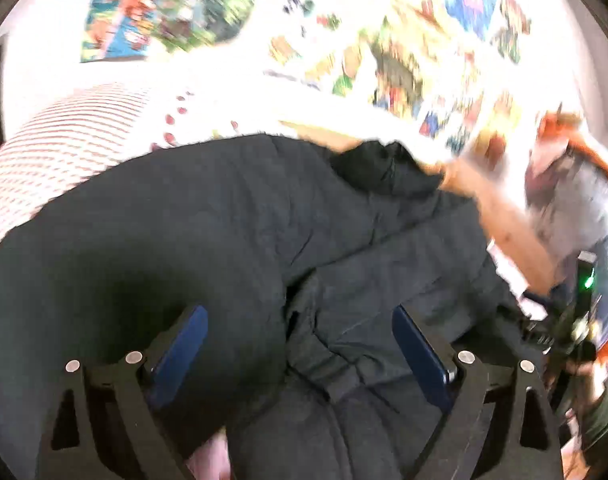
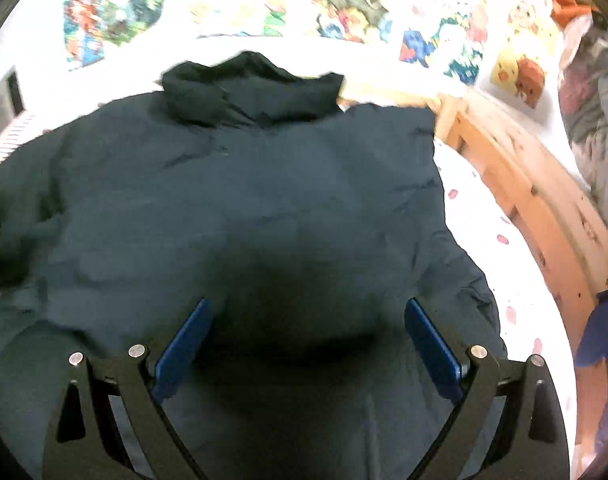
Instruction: Fold large clothes
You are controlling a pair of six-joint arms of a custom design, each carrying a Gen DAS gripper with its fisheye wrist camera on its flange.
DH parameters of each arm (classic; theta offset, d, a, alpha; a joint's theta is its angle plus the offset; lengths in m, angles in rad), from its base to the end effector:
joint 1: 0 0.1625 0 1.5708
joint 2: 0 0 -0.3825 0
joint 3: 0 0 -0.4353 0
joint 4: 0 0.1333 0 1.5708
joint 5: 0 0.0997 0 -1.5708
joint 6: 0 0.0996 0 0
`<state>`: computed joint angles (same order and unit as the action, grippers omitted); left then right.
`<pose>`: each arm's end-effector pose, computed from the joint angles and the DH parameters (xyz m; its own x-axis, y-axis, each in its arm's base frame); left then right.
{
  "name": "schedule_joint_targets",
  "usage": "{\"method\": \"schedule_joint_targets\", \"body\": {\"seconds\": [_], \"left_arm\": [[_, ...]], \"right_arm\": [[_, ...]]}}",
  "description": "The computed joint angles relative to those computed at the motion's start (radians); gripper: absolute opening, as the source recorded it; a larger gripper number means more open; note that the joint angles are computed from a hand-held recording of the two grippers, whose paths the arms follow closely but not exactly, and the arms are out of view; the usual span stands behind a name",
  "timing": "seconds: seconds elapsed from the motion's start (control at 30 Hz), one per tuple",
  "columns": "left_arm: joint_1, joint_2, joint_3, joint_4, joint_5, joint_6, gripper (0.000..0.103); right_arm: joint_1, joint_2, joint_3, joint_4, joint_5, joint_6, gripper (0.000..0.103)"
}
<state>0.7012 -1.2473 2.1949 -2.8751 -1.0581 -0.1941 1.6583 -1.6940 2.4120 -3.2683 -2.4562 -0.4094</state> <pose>-0.2640 -0.4613 0.1252 -0.8181 0.4283 -0.3837 0.5688 0.7003 -0.4313 0.0900 -0.3823 0.3034 -0.6106 0.3156 0.7264 -0.3180 0.7423 -0.5898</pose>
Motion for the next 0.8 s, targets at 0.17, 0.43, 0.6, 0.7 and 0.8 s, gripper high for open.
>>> {"method": "schedule_joint_targets", "body": {"seconds": [0.17, 0.43, 0.6, 0.7, 0.8], "left_arm": [[-0.072, -0.231, 0.171, 0.066, 0.050, -0.188, 0.098], [-0.217, -0.740, 0.477, 0.339, 0.182, -0.586, 0.103], [-0.193, -0.932, 0.559, 0.386, 0.209, -0.705, 0.103], [-0.178, -0.951, 0.584, 0.360, 0.272, -0.734, 0.103], [-0.124, -0.891, 0.588, 0.268, 0.303, -0.751, 0.103]], "right_arm": [[0.043, -0.163, 0.088, 0.107, 0.058, 0.009, 0.098], [0.143, -0.126, 0.093, 0.140, 0.129, -0.028, 0.101], [0.180, -0.013, 0.058, 0.162, 0.146, -0.029, 0.101], [0.200, 0.033, 0.047, 0.161, 0.139, -0.028, 0.101], [0.219, 0.094, 0.034, 0.125, 0.108, -0.028, 0.101]]}}
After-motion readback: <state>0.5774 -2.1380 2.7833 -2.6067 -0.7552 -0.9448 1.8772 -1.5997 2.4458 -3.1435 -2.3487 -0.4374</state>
